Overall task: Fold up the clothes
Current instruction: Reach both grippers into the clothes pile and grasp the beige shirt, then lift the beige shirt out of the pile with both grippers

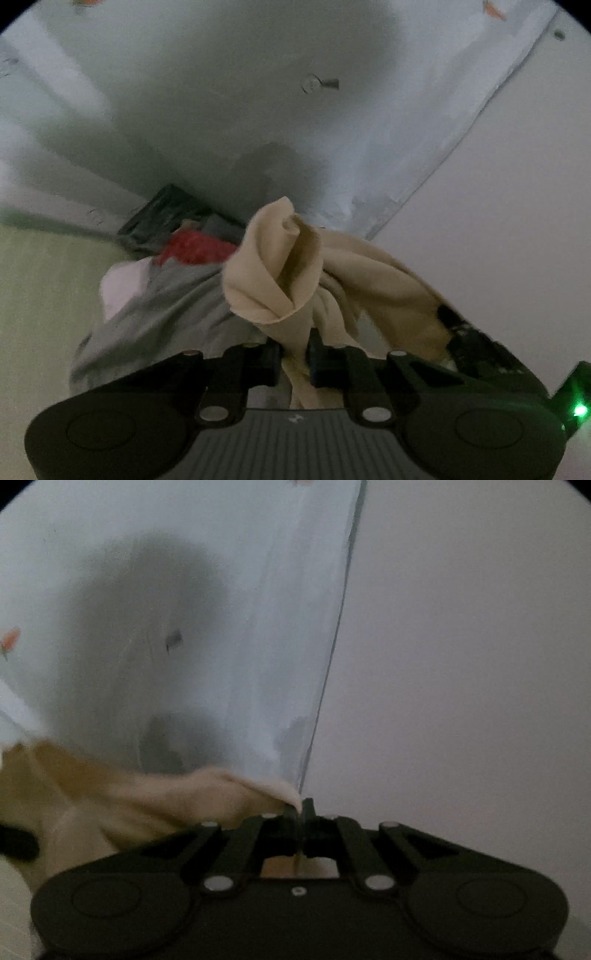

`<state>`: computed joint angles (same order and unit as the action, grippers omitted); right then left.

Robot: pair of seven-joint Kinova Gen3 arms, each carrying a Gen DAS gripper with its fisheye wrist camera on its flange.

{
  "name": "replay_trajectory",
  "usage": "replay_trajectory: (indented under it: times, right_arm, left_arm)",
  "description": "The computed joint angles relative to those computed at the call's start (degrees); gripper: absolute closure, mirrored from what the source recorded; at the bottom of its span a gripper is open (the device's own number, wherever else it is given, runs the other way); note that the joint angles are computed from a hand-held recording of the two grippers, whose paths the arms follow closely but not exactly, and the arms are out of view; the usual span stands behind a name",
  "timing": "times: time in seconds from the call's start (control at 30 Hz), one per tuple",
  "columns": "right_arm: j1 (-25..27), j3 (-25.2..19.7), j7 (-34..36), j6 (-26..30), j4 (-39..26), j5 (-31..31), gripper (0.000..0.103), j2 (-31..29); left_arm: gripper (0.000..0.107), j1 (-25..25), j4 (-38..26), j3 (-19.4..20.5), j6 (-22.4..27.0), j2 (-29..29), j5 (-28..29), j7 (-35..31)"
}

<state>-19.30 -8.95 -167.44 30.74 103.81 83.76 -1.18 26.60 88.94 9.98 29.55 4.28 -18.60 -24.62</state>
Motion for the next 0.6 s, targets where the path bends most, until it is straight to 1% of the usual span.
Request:
replay_trajectory:
  times: [0.03,0.1,0.23,0.33,0.37,0.4,0.43,0.47,0.5,0.53,0.6]
  right_arm:
    - [-0.57,-0.73,-1.71,0.94,1.27,1.57,0.101,-1.83]
    - [-1.29,-2.38,-3.18,2.41,2.97,2.82,0.101,-4.81]
    - [-2.52,-6.35,-4.28,4.23,5.68,2.43,0.101,-9.79]
    - [-3.91,-10.16,-7.24,6.68,7.19,3.28,0.101,-11.04]
    - [-4.73,-11.56,-8.01,7.95,7.52,3.35,0.101,-11.26]
    - [-5.78,-12.81,-8.77,9.32,7.79,3.41,0.101,-11.4]
    - [-7.89,-13.4,-9.46,11.22,7.9,3.48,0.101,-11.28]
    - [-10.26,-13.95,-10.16,13.48,7.78,3.46,0.101,-10.85]
    - [-11.56,-15.46,-10.95,15.81,7.51,3.32,0.101,-10.31]
    - [-11.83,-18.04,-11.64,18.14,7.11,2.77,0.101,-9.77]
    - [-12.09,-23.34,-12.63,22.8,5.87,1.72,0.101,-8.04]
  left_arm:
    - [0.093,0.95,2.02,-0.45,-0.02,-2.07,-1.62,2.33]
    - [0.093,0.37,5.86,1.05,0.57,-6.27,-3.93,6.63]
    - [0.093,-2.58,12.83,4.35,2.26,-14.99,-3.57,11.46]
    - [0.093,-5.99,16.15,8.36,7.29,-21.51,-4.64,13.71]
    - [0.093,-6.65,17.27,8.71,8.71,-23.76,-3.92,13.55]
    - [0.093,-7.03,18.43,8.5,9.94,-26.03,-2.77,13.07]
    - [0.093,-7.27,19.51,7.97,11.52,-28.41,-1.51,12.33]
    - [0.093,-7.41,20.46,7.11,13.28,-30.7,-0.32,11.26]
    - [0.093,-7.56,21.29,6.16,15.08,-32.89,0.74,10.06]
    - [0.093,-7.6,22.17,4.91,17.1,-35.32,1.69,8.6]
    - [0.093,-7.19,24.1,0.98,20.71,-40.38,3.45,5.1]
